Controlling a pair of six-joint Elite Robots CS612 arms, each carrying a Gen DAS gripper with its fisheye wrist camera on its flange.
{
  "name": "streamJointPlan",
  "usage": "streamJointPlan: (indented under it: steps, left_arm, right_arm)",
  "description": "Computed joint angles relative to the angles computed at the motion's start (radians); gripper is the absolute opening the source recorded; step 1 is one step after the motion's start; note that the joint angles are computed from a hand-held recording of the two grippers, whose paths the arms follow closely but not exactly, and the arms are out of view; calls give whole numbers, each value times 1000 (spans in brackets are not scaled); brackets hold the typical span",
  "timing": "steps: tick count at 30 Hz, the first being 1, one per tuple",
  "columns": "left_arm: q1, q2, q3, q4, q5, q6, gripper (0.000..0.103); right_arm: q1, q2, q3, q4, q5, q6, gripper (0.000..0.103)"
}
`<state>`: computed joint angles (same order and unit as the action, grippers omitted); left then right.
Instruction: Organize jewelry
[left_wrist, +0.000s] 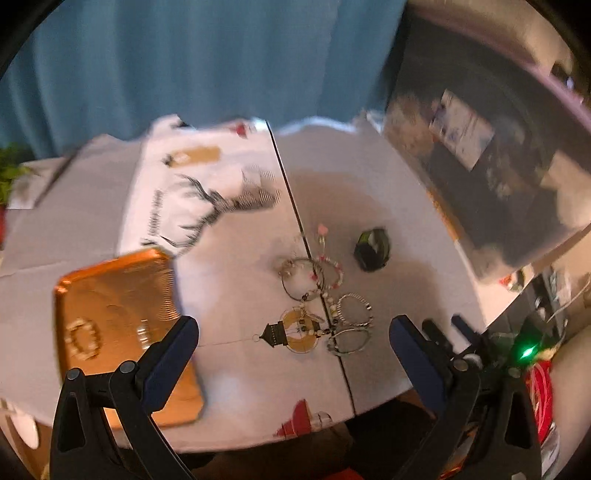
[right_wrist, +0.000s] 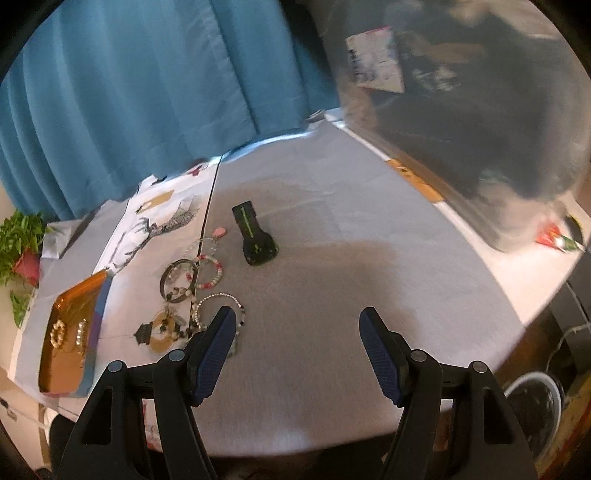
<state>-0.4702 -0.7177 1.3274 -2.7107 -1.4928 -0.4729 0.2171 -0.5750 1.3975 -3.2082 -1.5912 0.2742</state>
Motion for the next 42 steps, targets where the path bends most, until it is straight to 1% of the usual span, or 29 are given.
streamJointPlan:
  steps: [1,2,4,6,9,11,13,14,15,17,21,23,24,25,26,27,28,29,30,31,32,33,36,37,39,42]
  left_arm:
    - [7,27,-23,9,-30,-1,102]
    - [11,42,-34,5,-47,0,102]
    - [17,82,-65,23,-65,-11,102]
    - [23,120,-104,63,-82,-17,101]
    - [28,168,-165,144,-96,-26,98]
    - [27,195,-204,198,-90,-20,90]
    - [27,219,-238,240,-91,-13,90]
    - [25,230,-255,260,-87,-10,90]
    - [25,235,-262,268,-81,-8,91]
    - [19,240,-265,252,-48,12,91]
    - [5,245,-272,265,21,57,92]
    - [3,242,-263,254,24,57,90]
    - [1,238,-256,248,32,44,79]
    - [-1,231,-243,220,37,34,42]
    - [0,225,-232,190,18,37,10]
    - [6,225,-238,200,-30,43,5]
    - [10,222,-235,194,-57,33,5]
    - [11,216,-223,170,-59,27,5]
    - [9,207,-204,133,-49,40,5]
    - [8,199,-187,107,-41,50,5]
    - [8,192,-175,91,-41,54,5]
    - [8,185,-164,75,-44,57,5]
    - [10,165,-132,43,-41,58,5]
    - [10,156,-120,31,-37,58,5]
    - [7,154,-129,28,-29,51,5]
    - [9,128,-92,-9,-13,52,5]
  right_arm:
    - [1,16,-28,25,2,-12,70]
    - [1,28,-49,42,9,-24,70]
    - [2,53,-92,86,19,-48,70]
    - [4,80,-138,133,29,-76,70]
    - [9,115,-194,182,42,-125,70]
    - [14,132,-221,200,40,-156,70]
    - [19,147,-246,225,27,-188,70]
    - [22,153,-253,213,12,-204,70]
    - [26,161,-264,210,1,-228,71]
    - [33,172,-280,203,-21,-273,71]
    - [34,181,-288,177,-8,-305,71]
    - [34,180,-281,161,-6,-308,66]
    - [33,180,-276,155,4,-305,64]
    - [33,179,-271,142,11,-314,52]
    - [35,179,-268,132,23,-329,29]
    - [36,179,-264,122,36,-349,16]
    - [40,179,-263,119,45,-378,4]
    - [47,179,-266,125,26,-398,3]
    - [46,179,-267,130,35,-388,3]
    - [42,177,-266,132,58,-364,3]
    - [39,174,-258,111,71,-335,3]
    - [38,171,-250,88,66,-324,3]
    - [33,154,-225,40,84,-290,3]
    - [32,147,-217,28,84,-291,3]
    - [33,136,-206,8,74,-295,3]
    - [35,118,-186,-18,71,-297,3]
